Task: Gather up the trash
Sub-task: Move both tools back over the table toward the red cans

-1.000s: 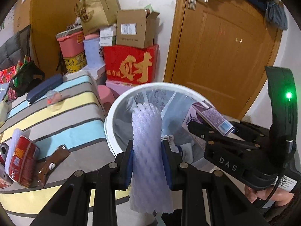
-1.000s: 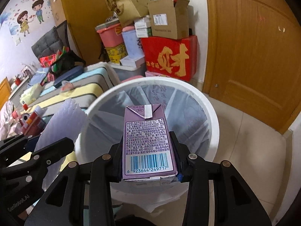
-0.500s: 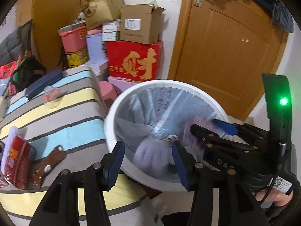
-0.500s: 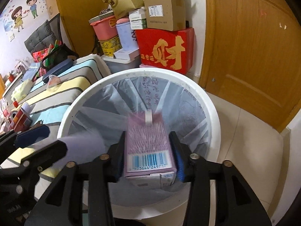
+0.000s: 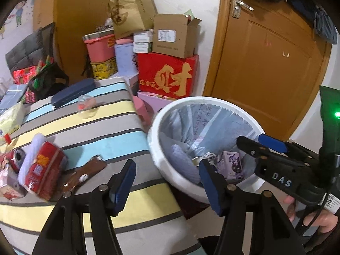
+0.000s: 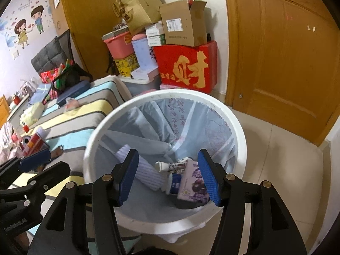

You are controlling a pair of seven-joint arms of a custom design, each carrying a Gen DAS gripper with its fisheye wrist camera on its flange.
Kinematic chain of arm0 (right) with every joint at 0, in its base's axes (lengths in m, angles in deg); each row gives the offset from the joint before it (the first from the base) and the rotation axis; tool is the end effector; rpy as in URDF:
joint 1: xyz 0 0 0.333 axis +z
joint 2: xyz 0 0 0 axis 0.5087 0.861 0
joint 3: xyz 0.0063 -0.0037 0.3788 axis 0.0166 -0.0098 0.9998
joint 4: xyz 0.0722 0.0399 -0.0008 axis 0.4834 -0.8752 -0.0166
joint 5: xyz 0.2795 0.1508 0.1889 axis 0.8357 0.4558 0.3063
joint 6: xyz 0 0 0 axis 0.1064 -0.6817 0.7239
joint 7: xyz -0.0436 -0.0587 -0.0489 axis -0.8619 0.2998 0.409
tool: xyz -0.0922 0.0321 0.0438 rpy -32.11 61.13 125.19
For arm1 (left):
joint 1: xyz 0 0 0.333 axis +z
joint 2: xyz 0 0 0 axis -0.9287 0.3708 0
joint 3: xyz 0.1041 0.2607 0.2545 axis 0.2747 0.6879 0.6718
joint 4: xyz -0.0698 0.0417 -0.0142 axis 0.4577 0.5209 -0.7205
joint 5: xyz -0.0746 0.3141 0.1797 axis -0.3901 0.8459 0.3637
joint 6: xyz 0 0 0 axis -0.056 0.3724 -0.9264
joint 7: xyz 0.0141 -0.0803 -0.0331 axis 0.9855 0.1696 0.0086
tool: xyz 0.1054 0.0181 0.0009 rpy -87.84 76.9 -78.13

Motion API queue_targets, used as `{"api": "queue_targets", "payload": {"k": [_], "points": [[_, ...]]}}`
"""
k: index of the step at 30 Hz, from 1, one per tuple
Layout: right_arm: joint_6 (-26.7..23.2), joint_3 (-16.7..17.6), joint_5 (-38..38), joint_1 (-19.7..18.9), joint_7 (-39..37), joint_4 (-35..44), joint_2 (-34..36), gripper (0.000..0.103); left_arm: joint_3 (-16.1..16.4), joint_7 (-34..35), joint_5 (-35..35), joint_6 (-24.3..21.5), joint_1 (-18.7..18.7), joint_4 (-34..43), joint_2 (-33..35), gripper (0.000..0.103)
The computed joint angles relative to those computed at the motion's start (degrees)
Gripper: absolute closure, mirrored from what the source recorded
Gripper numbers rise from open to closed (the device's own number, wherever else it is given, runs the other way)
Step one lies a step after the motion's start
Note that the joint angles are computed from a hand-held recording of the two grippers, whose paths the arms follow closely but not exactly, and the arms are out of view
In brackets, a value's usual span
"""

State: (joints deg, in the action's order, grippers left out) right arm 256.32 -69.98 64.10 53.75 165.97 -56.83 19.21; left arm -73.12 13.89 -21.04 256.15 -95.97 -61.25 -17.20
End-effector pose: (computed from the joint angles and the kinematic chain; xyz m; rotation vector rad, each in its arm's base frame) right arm 0.5904 0.1164 0.3841 -1.6174 1.8236 -0.6025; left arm 0.6362 -0.3161 0.3990 -1.5608 2.0863 -0.9117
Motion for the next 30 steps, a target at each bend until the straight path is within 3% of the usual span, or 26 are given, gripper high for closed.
{"api": "queue_targets", "payload": {"k": [2, 4, 8, 11, 14, 16, 20, 22, 25, 30], "points": [[1.1, -1.3, 0.9, 1.9, -0.4, -0.3, -0.1, 0.043, 2.2, -1.2, 0.0, 0.9, -1.5, -1.6, -0.9, 0.042], [2.8, -0.5, 1.3, 1.9, -0.6, -0.9, -0.3, 0.043, 8.6, -3.3, 1.0, 2.8, -6.4, -4.4, -2.2, 0.042], [4.7, 2.8, 1.8, 0.2, -0.6, -1.3, -0.4, 0.042, 13.0, -4.4, -0.2, 5.3, -9.3, -8.9, -4.4, 0.033], [5.1, 4.2, 1.9, 0.1, -1.0, -1.2, -0.4, 0.04, 18.7, -4.3, -2.3, 7.3, -13.6, -12.8, -5.9, 0.033], [5.6, 5.0, 2.0, 0.5, -1.4, -1.1, -0.4, 0.04, 19.9, -3.0, -4.9, 9.4, -14.1, -15.9, -7.4, 0.033], [5.9, 5.3, 2.2, 1.2, -1.9, -1.1, -0.4, 0.04, 25.0, -2.0, -7.3, 10.6, -18.4, -18.0, -7.9, 0.033], [6.1, 5.2, 3.3, 2.8, -2.7, -0.6, -0.1, 0.039, 27.8, 0.2, -11.2, 12.1, -20.1, -21.3, -9.4, 0.033], [6.0, 5.5, 3.6, 3.2, -2.8, -0.3, 0.0, 0.039, 31.6, 1.7, -13.9, 13.2, -23.2, -23.2, -9.6, 0.033], [6.3, 6.2, 3.4, 3.7, -2.9, 0.3, 0.3, 0.039, 34.5, 3.9, -17.5, 14.4, -25.3, -25.0, -10.0, 0.033], [5.6, 6.9, 2.8, 4.9, -3.4, 1.7, 1.0, 0.039, 33.0, 6.5, -20.9, 16.8, -22.2, -28.5, -12.1, 0.033]]}}
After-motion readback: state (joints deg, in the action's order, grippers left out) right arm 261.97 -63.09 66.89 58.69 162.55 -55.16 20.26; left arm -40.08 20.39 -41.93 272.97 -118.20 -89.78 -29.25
